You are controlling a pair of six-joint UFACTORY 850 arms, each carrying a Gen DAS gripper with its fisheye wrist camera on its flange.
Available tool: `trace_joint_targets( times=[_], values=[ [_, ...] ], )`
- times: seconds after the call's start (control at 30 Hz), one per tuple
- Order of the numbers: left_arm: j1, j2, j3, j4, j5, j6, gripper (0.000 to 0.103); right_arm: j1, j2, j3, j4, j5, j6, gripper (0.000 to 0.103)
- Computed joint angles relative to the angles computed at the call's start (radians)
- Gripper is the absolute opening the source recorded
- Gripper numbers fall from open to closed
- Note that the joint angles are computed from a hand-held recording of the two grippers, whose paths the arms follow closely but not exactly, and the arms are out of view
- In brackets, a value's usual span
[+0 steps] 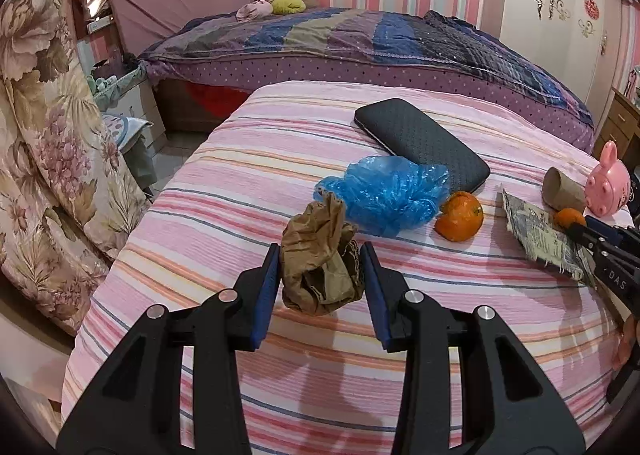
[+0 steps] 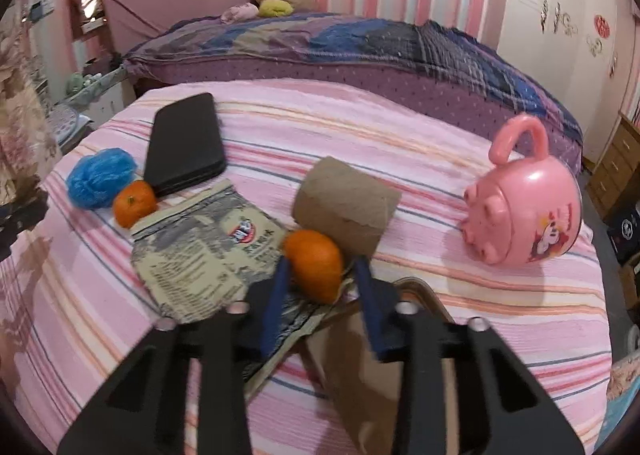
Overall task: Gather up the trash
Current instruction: 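Grasp the orange with the right tool and lift it, then carry the paper and orange in both tools over the blue basket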
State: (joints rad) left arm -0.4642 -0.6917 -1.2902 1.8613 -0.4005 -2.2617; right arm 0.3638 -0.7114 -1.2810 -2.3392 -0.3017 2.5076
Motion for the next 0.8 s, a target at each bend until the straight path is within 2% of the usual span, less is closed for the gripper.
trace_joint_targets(
  times=[0.23, 0.33, 0.5, 0.57, 0.7, 0.8],
  values=[
    [-0.026, 0.022, 0.024, 0.023, -0.025, -0.009, 0.039, -0.007, 0.105, 0.175, -0.220, -0.102, 0.237, 0.026],
    [-0.042, 0.027, 0.033, 0.030, -0.026, -0.020, 0.039, -0.001, 0.125, 0.200, -0.200, -0.121, 0.230, 0.026],
    [-0.092, 0.022, 0.033, 0.004, -0.044, 0.017, 0.039, -0.008, 0.225, 0.337, -0.207, -0.175, 0.266, 0.024],
    [-0.110, 0.021, 0.034, 0.010, -0.054, 0.016, 0.039, -0.018, 0.260, 0.386, -0.229, -0.193, 0.299, 0.024],
    [-0.146, 0.021, 0.041, 0.059, -0.018, -0.056, 0.039, -0.042, 0.321, 0.482, -0.298, -0.249, 0.394, 0.024],
    [-0.182, 0.011, 0.032, -0.013, -0.055, 0.015, 0.039, -0.072, 0.338, 0.519, -0.363, -0.267, 0.466, 0.024]
  ],
)
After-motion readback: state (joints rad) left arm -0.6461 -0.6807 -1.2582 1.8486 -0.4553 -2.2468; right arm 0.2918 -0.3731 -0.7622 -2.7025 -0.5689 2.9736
